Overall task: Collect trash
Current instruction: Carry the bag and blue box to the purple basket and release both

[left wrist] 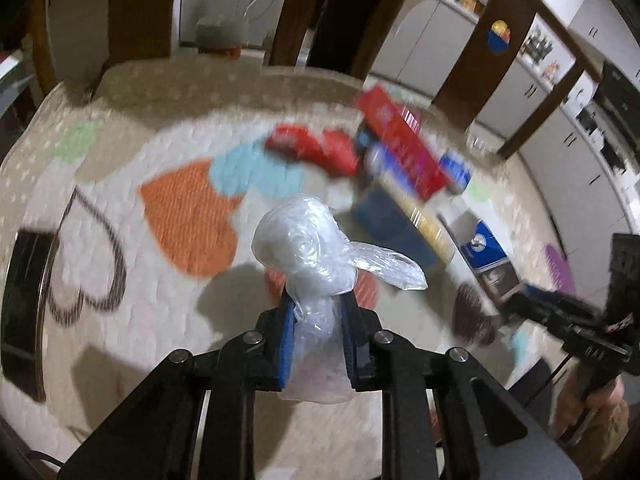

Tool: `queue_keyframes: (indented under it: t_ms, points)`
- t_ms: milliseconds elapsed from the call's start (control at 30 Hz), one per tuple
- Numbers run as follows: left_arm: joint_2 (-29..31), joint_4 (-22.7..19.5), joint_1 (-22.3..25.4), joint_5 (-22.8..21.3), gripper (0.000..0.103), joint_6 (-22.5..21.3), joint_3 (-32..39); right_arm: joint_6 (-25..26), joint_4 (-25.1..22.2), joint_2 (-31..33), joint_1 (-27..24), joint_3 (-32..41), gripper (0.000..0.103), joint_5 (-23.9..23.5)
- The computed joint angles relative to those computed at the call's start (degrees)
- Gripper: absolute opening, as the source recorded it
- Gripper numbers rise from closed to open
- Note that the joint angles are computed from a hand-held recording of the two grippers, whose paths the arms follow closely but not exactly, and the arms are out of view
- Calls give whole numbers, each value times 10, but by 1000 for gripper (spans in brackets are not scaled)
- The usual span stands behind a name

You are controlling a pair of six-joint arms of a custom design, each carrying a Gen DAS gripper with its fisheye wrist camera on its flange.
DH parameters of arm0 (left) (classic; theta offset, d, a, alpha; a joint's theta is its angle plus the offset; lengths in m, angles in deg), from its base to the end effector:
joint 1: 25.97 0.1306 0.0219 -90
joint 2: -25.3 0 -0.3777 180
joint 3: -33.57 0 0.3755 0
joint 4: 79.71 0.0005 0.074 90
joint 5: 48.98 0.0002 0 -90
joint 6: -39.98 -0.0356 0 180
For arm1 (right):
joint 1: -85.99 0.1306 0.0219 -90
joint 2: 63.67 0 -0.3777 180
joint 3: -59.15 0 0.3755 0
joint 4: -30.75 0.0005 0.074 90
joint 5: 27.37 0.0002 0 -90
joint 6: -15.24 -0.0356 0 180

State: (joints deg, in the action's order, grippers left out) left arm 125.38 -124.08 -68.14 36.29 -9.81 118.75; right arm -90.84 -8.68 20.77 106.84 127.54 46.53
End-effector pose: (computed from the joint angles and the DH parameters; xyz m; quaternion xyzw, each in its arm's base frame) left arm 0.3771 -0.3383 0.3117 0.0055 0.9635 -0.1444 0.2254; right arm 0.3773 0.1537 0.3134 -0.0809 0.9430 0.2199 0.2363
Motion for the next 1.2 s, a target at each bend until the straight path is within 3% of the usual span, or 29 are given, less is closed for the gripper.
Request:
queue_keyframes:
  t_ms: [100, 200, 400, 467, 533, 733, 967, 1200]
  points:
    - [0, -7, -2, 5, 19, 15, -15, 2, -14, -12, -4, -21, 58, 26]
    - [-8, -7, -2, 10, 19, 32, -28, -15, -2, -2, -8, -27, 76, 29]
    - [-18, -27, -21, -27, 19, 18, -21, -1, 15, 42, 17, -10, 81, 56]
    - [-18, -31, -26, -31, 19, 13, -16, 1, 22, 49, 29, -7, 79, 69]
    - [-17, -38, -34, -40, 19, 5, -7, -1, 25, 50, 33, -8, 54, 65]
    - [-4, -44, -59, -58, 19, -29, 32, -23, 39, 6, 19, -34, 53, 54]
    - [54, -60, -86, -43, 19, -78, 134, -35, 22, -101, -60, -83, 53, 56]
    - [188, -105, -128, -17, 19, -161, 354, -2, -28, -209, -216, -126, 53, 48]
